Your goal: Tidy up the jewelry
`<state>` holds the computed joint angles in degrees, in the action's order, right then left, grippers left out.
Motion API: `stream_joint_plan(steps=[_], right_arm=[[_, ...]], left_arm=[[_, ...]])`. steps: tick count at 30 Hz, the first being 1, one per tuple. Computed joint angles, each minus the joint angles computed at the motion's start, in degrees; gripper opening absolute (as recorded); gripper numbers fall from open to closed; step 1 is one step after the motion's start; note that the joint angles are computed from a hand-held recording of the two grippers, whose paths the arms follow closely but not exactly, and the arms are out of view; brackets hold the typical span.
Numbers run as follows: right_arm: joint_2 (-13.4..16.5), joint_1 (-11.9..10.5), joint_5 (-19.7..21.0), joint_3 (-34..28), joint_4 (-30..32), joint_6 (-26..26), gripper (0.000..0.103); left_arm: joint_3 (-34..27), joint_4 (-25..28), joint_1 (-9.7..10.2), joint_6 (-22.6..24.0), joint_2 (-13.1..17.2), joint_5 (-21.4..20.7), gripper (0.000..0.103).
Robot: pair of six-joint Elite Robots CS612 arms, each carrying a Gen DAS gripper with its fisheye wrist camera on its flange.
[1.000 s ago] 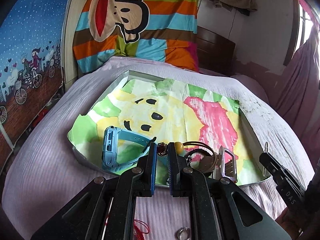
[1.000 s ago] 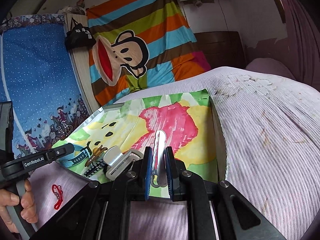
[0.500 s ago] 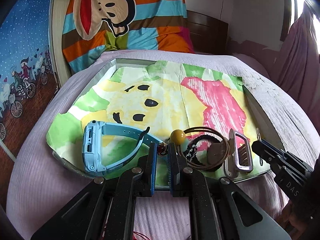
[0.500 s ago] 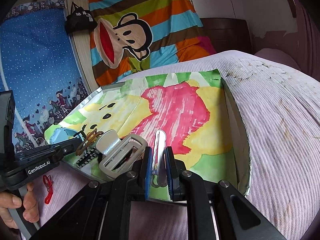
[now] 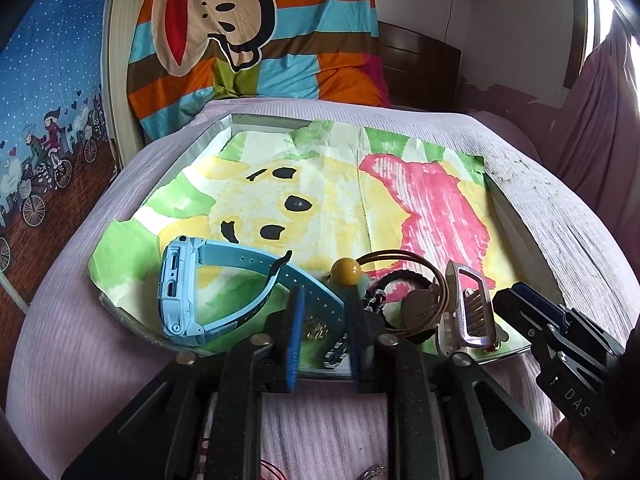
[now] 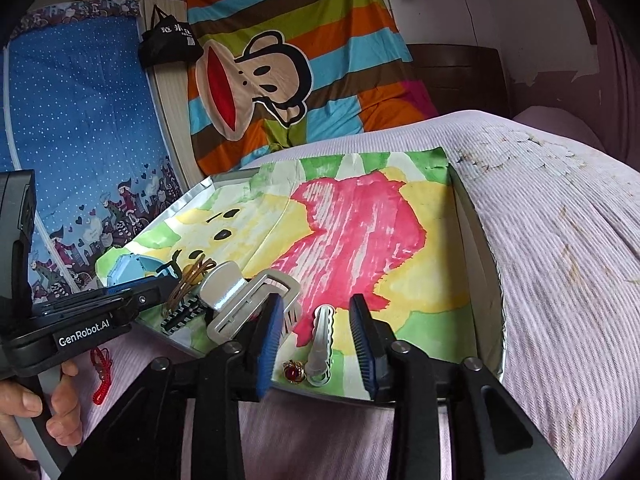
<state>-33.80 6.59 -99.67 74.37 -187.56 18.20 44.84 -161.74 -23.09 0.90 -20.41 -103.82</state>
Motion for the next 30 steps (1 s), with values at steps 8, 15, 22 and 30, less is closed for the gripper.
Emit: stream_joint_plan(steps=[8,15,22,30], right_arm=[[-0.3,0.4,-1.8,2.4,-10.2,1.7,0.062],[-0.9,1.5,-2.9,4.0,-17.4,-0.4,0.098],[-1.9,2.7,-3.0,5.3,-21.6,-3.9,0.103],[-3.2,4.3,-2.2,6.7,-22.3,-6.6,0.103]], left_arm=[[6.9,-10.6,0.75,-4.3,-3.2,-0.3,0.060],[13.6,-18.8,1.23,-6.2,-6.5,3.3,0.086],[20.0,-26.5,2.18,-6.7,-9.5,4.2,0.097],[26.1,-32.1,3.32,-7.4,-12.6,4.2,0.100]])
